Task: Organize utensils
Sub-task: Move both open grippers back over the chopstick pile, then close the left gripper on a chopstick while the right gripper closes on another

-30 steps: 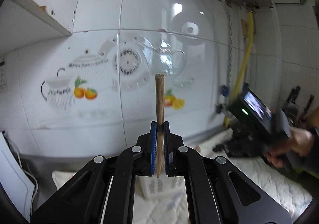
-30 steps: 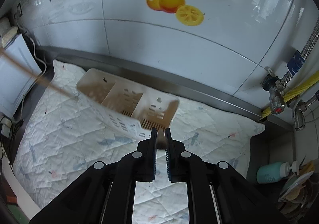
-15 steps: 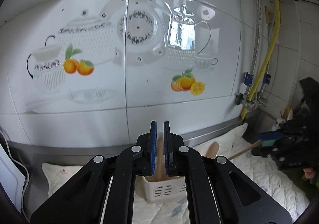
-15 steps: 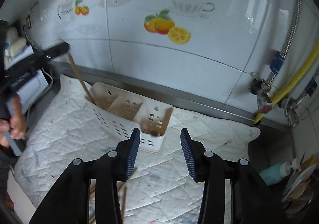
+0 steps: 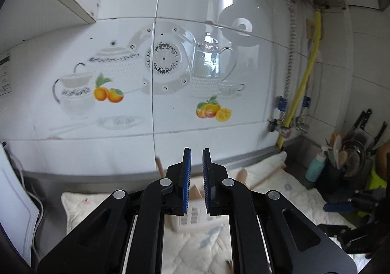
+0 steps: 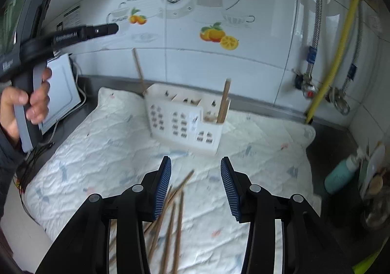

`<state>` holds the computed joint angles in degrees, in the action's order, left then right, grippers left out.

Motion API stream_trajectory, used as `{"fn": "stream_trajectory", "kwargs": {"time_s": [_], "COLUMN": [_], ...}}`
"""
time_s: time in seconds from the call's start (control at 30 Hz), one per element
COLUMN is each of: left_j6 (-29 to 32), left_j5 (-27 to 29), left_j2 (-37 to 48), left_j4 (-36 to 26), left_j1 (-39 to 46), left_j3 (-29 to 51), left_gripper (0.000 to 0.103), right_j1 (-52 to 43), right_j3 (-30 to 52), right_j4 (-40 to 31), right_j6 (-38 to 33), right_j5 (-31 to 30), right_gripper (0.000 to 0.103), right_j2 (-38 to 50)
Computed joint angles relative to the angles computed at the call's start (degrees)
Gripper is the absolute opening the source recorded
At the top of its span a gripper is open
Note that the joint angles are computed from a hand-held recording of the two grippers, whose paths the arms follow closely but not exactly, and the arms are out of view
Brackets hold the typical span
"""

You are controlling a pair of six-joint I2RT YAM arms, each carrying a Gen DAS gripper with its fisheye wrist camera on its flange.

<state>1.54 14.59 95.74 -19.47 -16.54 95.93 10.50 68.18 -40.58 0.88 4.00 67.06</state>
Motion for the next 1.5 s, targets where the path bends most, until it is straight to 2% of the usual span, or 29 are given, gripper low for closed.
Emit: {"fn": "stream_trajectory", "kwargs": {"time_s": [0.17, 0.27, 0.4, 0.47, 0.57, 0.7, 0.8, 0.97, 1.3, 1.5], "left_j6": [0.5, 0.2, 1.5, 1.0, 1.0, 2.3, 2.7, 2.7, 1.8, 2.1], "left_j5": [1.9, 2.7, 3.3, 4.6, 6.3, 8.3, 7.2, 6.4, 4.2, 2.4], "left_j2": [-12.3, -18.2, -25.4, -27.5, -30.0, -31.0, -30.6, -26.2, -18.5, -17.0], "left_j4": [2.8, 4.3, 6.0, 6.2, 6.1, 5.3, 6.3, 8.5, 11.4, 12.2], "left_j1": [1.8, 3.2, 4.7, 5.6, 6.4, 5.8, 3.4, -0.2, -2.5, -2.9], "left_j3": [-17.5, -26.6, -38.8, -42.9, -48.7, -54.8, -58.0, -60.1, -58.9, -58.1], "left_gripper": [0.010, 0.018, 0.019, 0.019, 0.019, 0.019, 0.019, 0.019, 0.018, 0.018], "right_j1": [7.1, 12.5, 19.6, 26.0, 32.1, 35.2, 33.4, 34.4, 32.0, 31.6], "right_j3": [-13.0, -20.9, -28.2, -31.2, -34.5, -37.6, -39.7, -40.1, -41.3, -41.9], "right_j4": [1.8, 2.0, 2.2, 2.3, 3.5, 5.4, 8.0, 8.3, 10.1, 10.9], "right_j6": [5.3, 10.9, 19.0, 23.2, 28.1, 33.0, 33.5, 34.1, 33.0, 33.0], "right_j5": [5.3, 8.4, 12.3, 18.6, 22.9, 26.4, 23.3, 25.1, 22.9, 22.3], "right_gripper": [0.039, 0.034, 0.031, 0.031, 0.028, 0.027, 0.024, 0.024, 0.024, 0.024], "right_j2": [-11.0, -17.6, -22.9, -23.3, -22.2, -19.0, -18.9, -17.1, -17.0, -17.2]}}
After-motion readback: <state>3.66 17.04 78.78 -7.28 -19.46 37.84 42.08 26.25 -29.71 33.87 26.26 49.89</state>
